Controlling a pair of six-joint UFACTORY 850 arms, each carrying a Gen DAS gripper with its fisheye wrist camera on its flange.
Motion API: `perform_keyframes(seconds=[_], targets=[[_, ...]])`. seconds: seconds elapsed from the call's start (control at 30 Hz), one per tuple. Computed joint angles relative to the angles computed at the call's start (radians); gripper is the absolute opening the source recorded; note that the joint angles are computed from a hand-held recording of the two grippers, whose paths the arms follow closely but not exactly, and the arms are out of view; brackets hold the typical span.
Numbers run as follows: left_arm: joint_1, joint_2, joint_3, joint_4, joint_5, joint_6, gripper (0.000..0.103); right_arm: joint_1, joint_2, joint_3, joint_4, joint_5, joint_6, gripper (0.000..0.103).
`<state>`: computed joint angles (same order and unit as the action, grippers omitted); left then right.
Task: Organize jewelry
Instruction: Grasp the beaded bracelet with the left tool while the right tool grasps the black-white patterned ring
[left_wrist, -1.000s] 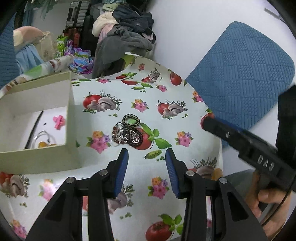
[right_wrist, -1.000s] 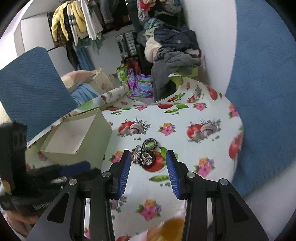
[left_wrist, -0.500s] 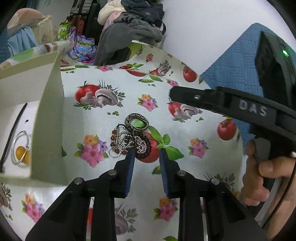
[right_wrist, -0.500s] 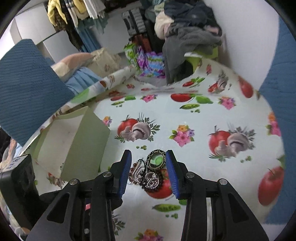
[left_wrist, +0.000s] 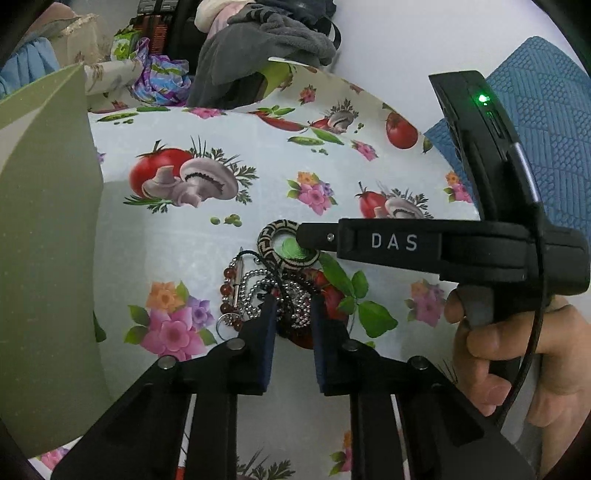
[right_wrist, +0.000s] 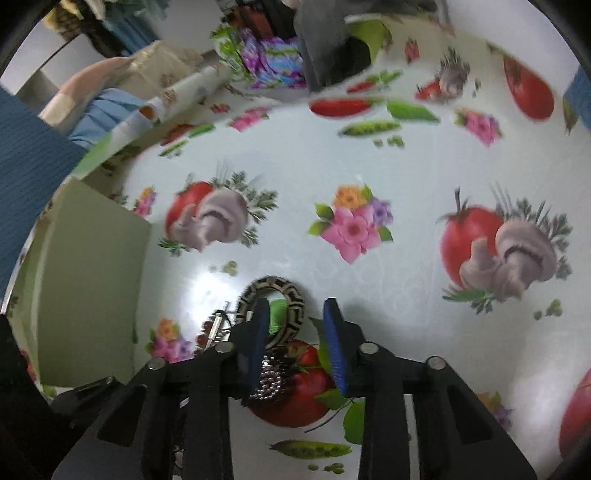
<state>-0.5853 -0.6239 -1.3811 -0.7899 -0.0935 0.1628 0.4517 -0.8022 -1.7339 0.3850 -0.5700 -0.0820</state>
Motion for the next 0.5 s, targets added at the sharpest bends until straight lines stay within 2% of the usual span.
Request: perform_keyframes(seconds=[0.07, 0.17, 0.2, 0.3, 0.5], targets=[[0.002, -0.006, -0.001, -0.067, -0.002, 0.059, 0.018, 0.001, -0.008, -0.007, 0.005, -0.001, -0.024, 0.025], [0.004, -0.01, -0.002, -0.048, -0.003, 0.037, 0.018, 0.005, -0.016, -0.016, -0.009, -0.001, -0.02, 0.023], [0.005, -0.011, -0.002, -0.071, -0.002, 0.059, 0.018, 0.004, -0.015, -0.016, 0.001, -0.003, -0.033, 0.016], [0.004, -0.008, 0.0, -0.07, -0.003, 0.066, 0.018, 0.011, -0.003, -0.005, -0.031, 0.014, -0.02, 0.007], [0.006, -0.011, -0.014, 0.07, -0.005, -0.075, 0.018, 0.005, 0.035, 0.043, -0.084, 0.073, 0.033, 0.006]])
